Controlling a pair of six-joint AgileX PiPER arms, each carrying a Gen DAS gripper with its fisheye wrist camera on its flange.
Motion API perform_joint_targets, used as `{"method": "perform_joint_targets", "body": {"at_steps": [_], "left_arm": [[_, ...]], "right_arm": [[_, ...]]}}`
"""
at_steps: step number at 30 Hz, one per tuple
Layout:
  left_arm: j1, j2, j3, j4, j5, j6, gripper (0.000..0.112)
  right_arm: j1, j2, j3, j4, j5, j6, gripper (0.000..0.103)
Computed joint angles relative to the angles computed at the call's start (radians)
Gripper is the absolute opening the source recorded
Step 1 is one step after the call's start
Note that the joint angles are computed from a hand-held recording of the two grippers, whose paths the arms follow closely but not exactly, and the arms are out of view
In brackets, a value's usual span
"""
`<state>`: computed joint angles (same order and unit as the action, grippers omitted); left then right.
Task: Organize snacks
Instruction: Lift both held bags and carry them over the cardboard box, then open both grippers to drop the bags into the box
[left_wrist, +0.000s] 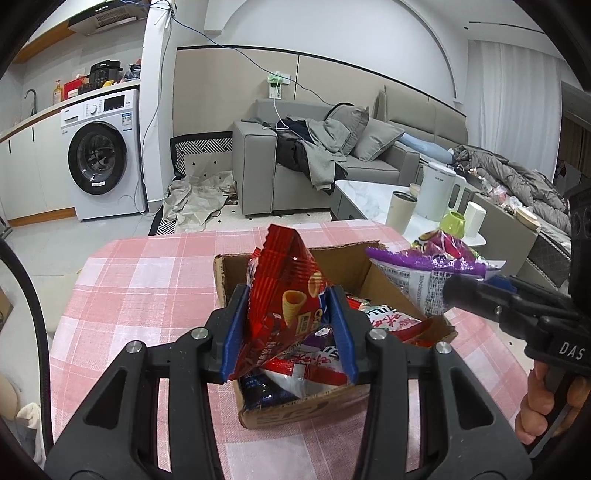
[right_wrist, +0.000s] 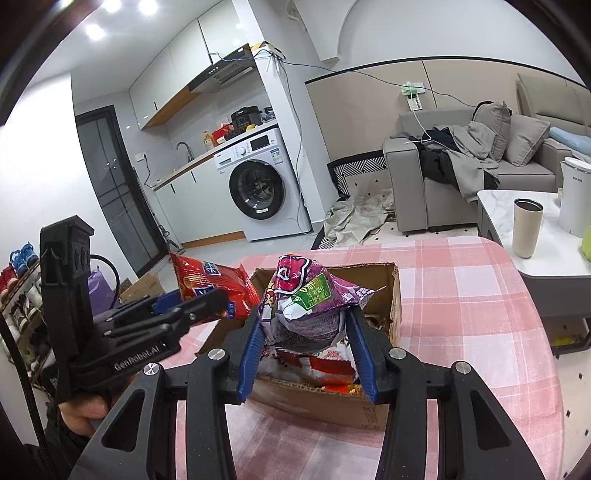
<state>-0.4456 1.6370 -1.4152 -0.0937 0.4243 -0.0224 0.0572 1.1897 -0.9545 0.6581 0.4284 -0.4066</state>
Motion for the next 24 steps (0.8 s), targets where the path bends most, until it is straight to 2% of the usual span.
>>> {"method": "perform_joint_targets", "body": {"at_steps": [15,24], "left_arm": [[-0.011,0.214,-0.193,0.093,0.020,-0.078,0.040],[-0.027,0.277,-0.238,0.172,0.002,-0.127,0.040]], "right_arm": [[-0.019,0.131,-0.060,0.037,-0.013,-0.059,0.045],[-0.024,0.198,-0.078,0.029,-0.029,-0.052,0.045]]}}
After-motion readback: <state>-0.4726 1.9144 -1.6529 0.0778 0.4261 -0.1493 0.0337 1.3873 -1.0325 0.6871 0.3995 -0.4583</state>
